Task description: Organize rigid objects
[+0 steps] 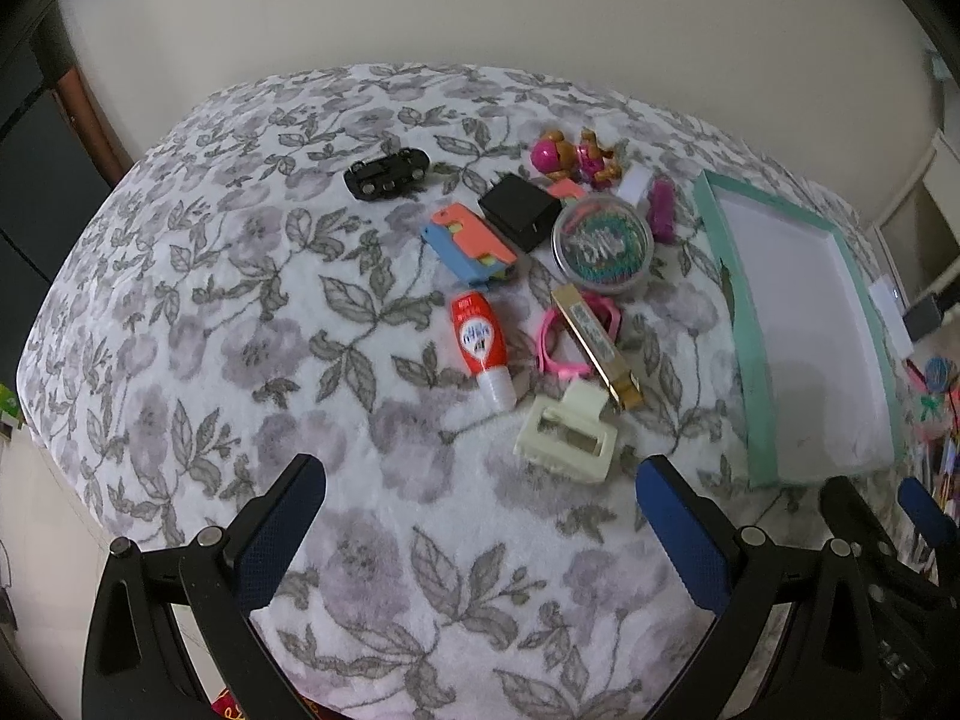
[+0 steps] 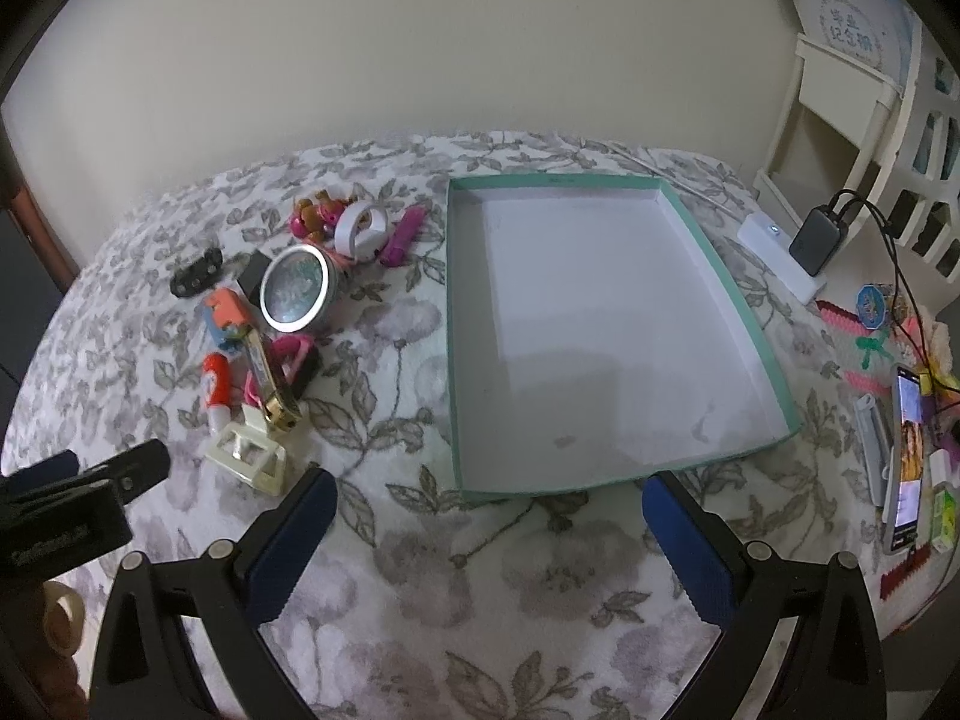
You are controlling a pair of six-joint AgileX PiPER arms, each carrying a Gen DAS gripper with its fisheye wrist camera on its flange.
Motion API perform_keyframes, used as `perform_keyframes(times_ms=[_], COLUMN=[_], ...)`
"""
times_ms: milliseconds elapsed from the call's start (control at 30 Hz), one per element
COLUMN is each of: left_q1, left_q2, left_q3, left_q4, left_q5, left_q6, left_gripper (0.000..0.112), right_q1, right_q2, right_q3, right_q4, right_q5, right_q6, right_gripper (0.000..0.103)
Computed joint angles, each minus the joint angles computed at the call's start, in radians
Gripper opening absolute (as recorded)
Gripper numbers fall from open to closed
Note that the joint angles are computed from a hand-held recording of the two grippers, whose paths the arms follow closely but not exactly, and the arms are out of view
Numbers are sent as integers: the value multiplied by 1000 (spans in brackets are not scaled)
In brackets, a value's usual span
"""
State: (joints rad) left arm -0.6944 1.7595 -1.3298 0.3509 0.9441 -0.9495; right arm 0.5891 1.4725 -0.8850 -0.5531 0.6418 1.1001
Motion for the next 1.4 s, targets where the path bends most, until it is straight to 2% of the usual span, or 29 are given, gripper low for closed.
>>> perform_keyframes(times_ms=[300, 700, 933, 1133, 1400], left_q1=[62, 200, 255, 278, 254], left_q2=[97, 222, 268, 325, 424], left_q3=[-215, -338, -309, -381, -506], left_q4=[-74, -124, -125, -158, -156], left_q5=[92, 161, 148, 187, 249], left_q6=[77, 9, -13, -9, 45], left_gripper=[103, 103, 103, 103, 102], right_q1=[-57, -123, -124, -118, -101], right_q2=[13, 233, 368, 483, 528], right_q3=[-191, -421, -527, -623, -629], right_q4=[39, 264, 365, 477, 574], right_q5=[57, 42, 52, 87, 79], right_q6=[-75, -317, -430, -538, -654], right_gripper=[103, 103, 102, 96, 85])
